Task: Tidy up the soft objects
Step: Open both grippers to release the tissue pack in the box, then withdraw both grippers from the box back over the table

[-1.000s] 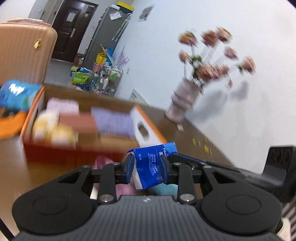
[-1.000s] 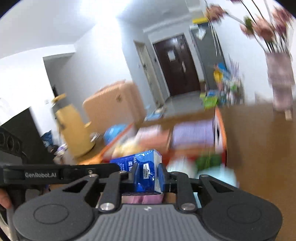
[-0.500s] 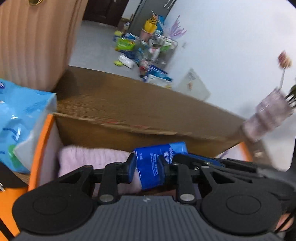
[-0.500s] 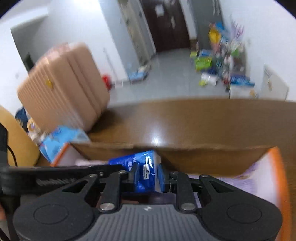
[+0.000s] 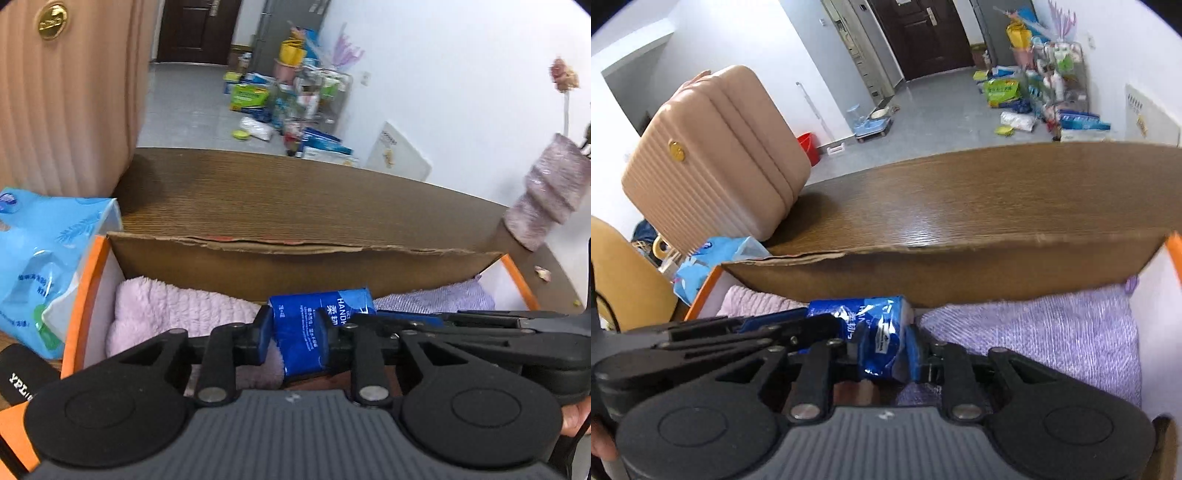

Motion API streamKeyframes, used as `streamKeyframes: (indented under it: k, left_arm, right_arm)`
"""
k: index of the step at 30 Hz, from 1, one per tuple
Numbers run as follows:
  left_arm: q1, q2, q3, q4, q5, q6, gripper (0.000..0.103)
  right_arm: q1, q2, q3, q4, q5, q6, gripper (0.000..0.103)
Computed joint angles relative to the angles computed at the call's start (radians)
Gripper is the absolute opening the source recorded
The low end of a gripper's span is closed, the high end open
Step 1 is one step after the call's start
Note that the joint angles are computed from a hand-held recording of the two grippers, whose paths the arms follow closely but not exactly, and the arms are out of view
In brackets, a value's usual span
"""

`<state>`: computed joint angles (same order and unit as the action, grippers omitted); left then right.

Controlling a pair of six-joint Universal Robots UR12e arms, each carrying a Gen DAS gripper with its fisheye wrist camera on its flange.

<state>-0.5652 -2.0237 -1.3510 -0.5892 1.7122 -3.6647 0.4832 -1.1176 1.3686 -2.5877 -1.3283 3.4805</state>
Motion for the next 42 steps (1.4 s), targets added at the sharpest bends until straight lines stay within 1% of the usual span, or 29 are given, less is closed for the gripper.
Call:
streamKeyframes:
  k: [1, 2, 3, 6, 9, 10, 11, 12, 13, 14, 15, 16, 17, 18, 19, 23, 25, 26, 28, 30, 31, 33, 35, 36, 37, 38, 40, 41, 42]
  left_arm:
    - [0.000, 0.006, 0.006, -0.024, -0.012, 0.026, 0.034]
    - [-0.007, 0.014, 0.010, -0.043, 0.009, 0.041, 0.034]
    - [-0.017, 0.026, 0.006, -0.042, 0.040, 0.046, 0.035]
    - [-0.044, 0.074, -0.013, -0.027, 0.086, 0.063, 0.036]
    - [-0.077, 0.122, -0.024, -0.033, 0.161, 0.075, 0.037]
    - [-0.091, 0.142, -0.035, -0.030, 0.188, 0.082, 0.039]
    - [-0.104, 0.161, -0.049, -0.025, 0.211, 0.093, 0.043]
    - [-0.119, 0.182, -0.069, -0.012, 0.236, 0.108, 0.051]
    - [-0.136, 0.202, -0.091, 0.003, 0.271, 0.121, 0.055]
    - [-0.152, 0.216, -0.106, 0.017, 0.308, 0.129, 0.062]
    - [-0.172, 0.231, -0.127, 0.037, 0.347, 0.137, 0.069]
    - [-0.190, 0.242, -0.149, 0.067, 0.386, 0.146, 0.073]
    - [-0.203, 0.247, -0.163, 0.098, 0.419, 0.151, 0.078]
    - [-0.222, 0.251, -0.178, 0.128, 0.457, 0.155, 0.079]
    - [-0.234, 0.255, -0.187, 0.137, 0.477, 0.158, 0.080]
    - [-0.270, 0.271, -0.204, 0.135, 0.505, 0.130, 0.081]
    - [-0.294, 0.277, -0.220, 0.157, 0.546, 0.124, 0.082]
    - [-0.307, 0.283, -0.233, 0.170, 0.567, 0.121, 0.082]
    - [-0.349, 0.287, -0.264, 0.213, 0.639, 0.113, 0.084]
    - [-0.390, 0.293, -0.301, 0.232, 0.690, 0.101, 0.086]
    - [-0.414, 0.296, -0.327, 0.258, 0.706, 0.103, 0.086]
    - [-0.457, 0.302, -0.367, 0.284, 0.738, 0.074, 0.086]
    - [-0.501, 0.304, -0.401, 0.307, 0.789, 0.039, 0.086]
    - [-0.527, 0.302, -0.421, 0.335, 0.820, 0.032, 0.086]
    - [-0.549, 0.301, -0.439, 0.363, 0.846, 0.043, 0.087]
    - [-0.575, 0.298, -0.458, 0.392, 0.884, 0.047, 0.089]
    - [-0.614, 0.305, -0.487, 0.348, 0.939, -0.023, 0.090]
    - [-0.632, 0.314, -0.504, 0.325, 0.953, -0.065, 0.090]
    - [-0.645, 0.322, -0.518, 0.303, 0.955, -0.101, 0.090]
  right_arm:
    - [0.003, -0.013, 0.007, 0.008, -0.018, -0.014, 0.023]
    - [0.007, -0.025, 0.013, 0.013, -0.039, -0.034, 0.023]
    - [0.010, -0.043, 0.029, -0.004, -0.058, -0.050, 0.023]
    - [0.003, -0.102, 0.065, -0.019, -0.068, -0.044, 0.023]
    - [0.008, -0.177, 0.094, 0.008, -0.149, -0.092, 0.023]
    - [0.010, -0.202, 0.106, 0.016, -0.172, -0.122, 0.030]
    - [0.013, -0.233, 0.123, 0.025, -0.195, -0.164, 0.036]
    - [0.016, -0.260, 0.141, 0.031, -0.218, -0.196, 0.047]
    - [0.021, -0.290, 0.166, 0.023, -0.246, -0.222, 0.058]
    - [0.026, -0.321, 0.199, 0.000, -0.270, -0.250, 0.064]
    - [0.030, -0.345, 0.228, -0.031, -0.286, -0.267, 0.076]
    - [0.031, -0.370, 0.261, -0.071, -0.301, -0.275, 0.089]
    - [0.036, -0.392, 0.294, -0.117, -0.322, -0.274, 0.092]
    - [0.040, -0.409, 0.322, -0.155, -0.341, -0.274, 0.094]
    - [0.044, -0.423, 0.342, -0.183, -0.354, -0.276, 0.094]
    - [0.055, -0.474, 0.401, -0.220, -0.361, -0.231, 0.094]
    - [0.068, -0.496, 0.434, -0.260, -0.372, -0.221, 0.094]
    - [0.078, -0.508, 0.451, -0.284, -0.388, -0.215, 0.094]
    - [0.112, -0.526, 0.490, -0.339, -0.445, -0.192, 0.094]
    - [0.148, -0.543, 0.545, -0.430, -0.493, -0.194, 0.094]
    - [0.166, -0.555, 0.573, -0.466, -0.507, -0.205, 0.094]
    - [0.211, -0.571, 0.626, -0.530, -0.558, -0.208, 0.095]
    - [0.260, -0.588, 0.681, -0.588, -0.601, -0.197, 0.095]
    - [0.279, -0.593, 0.704, -0.611, -0.614, -0.189, 0.096]
    - [0.306, -0.599, 0.734, -0.635, -0.635, -0.177, 0.096]
    - [0.332, -0.603, 0.757, -0.650, -0.657, -0.164, 0.096]
    - [0.385, -0.607, 0.801, -0.666, -0.693, -0.144, 0.096]
    - [0.413, -0.607, 0.819, -0.665, -0.713, -0.113, 0.096]
    - [0.432, -0.611, 0.834, -0.660, -0.714, -0.087, 0.096]
